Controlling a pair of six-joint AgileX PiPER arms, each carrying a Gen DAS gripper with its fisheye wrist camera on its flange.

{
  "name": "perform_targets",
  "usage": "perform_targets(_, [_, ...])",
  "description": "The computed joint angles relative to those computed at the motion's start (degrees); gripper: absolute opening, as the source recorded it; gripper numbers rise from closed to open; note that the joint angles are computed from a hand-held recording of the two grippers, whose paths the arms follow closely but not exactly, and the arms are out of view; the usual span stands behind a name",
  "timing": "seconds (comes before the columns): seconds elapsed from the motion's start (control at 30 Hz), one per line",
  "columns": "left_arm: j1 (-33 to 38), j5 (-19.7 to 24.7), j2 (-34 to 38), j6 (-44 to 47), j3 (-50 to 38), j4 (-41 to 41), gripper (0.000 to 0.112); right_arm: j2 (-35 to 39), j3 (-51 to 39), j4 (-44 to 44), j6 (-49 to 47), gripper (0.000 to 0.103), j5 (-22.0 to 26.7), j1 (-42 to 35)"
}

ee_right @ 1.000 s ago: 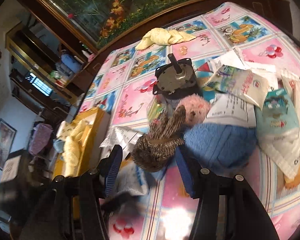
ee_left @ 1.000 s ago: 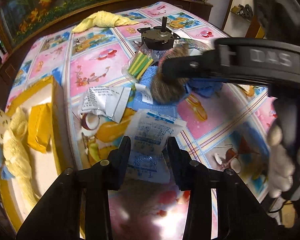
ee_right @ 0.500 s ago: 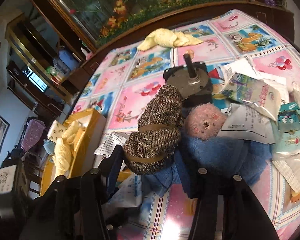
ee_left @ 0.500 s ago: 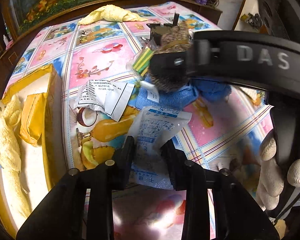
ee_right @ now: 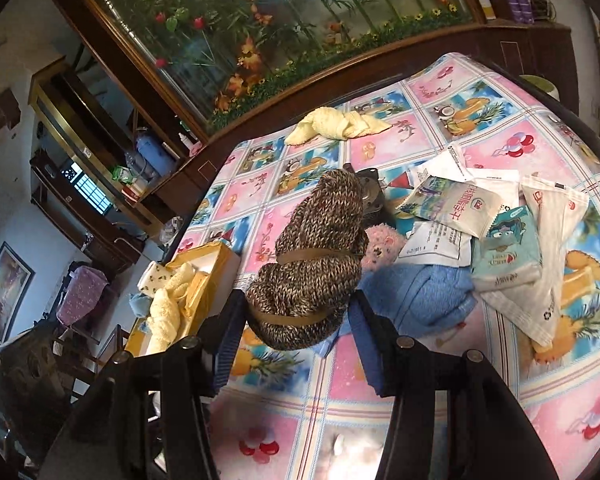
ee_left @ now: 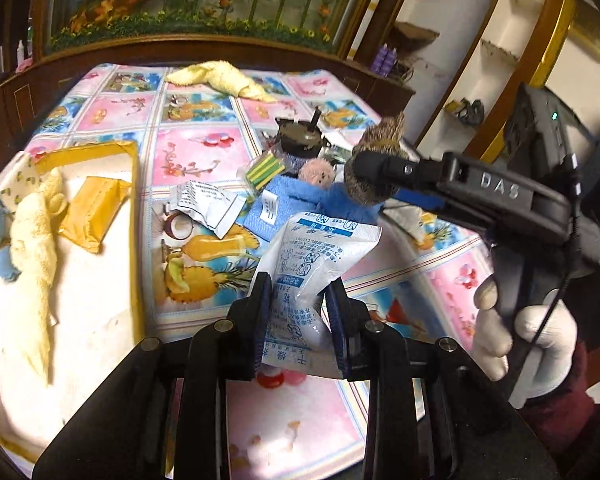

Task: Organize soft objects
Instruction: 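Place the brown knit hat in the tray with the right gripper while the left gripper lifts the packet, then lower the white packet into the tray and open the left gripper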

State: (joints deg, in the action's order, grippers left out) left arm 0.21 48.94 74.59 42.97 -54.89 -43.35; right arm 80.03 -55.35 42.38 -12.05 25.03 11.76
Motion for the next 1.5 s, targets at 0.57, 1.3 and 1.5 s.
perform_targets(0.57, [28.16,10.93,1.79,10.09,0.23,-7.72,0.027,6.82,-9.9,-12.07,10.23,0.052,0.28,15.85])
perform_targets(1.3, [27.38,5.57,14.87,3.38,-6.52,-4.28,0.027,21.52,-26.08,-23.42,17.85,0.052,8.93,22.27])
perform_targets(1.5, [27.94,4.58,14.93,1.84,-6.44,-3.54,0.028,25.36,-31.84,-24.75,17.05,0.052,11.98,23.98])
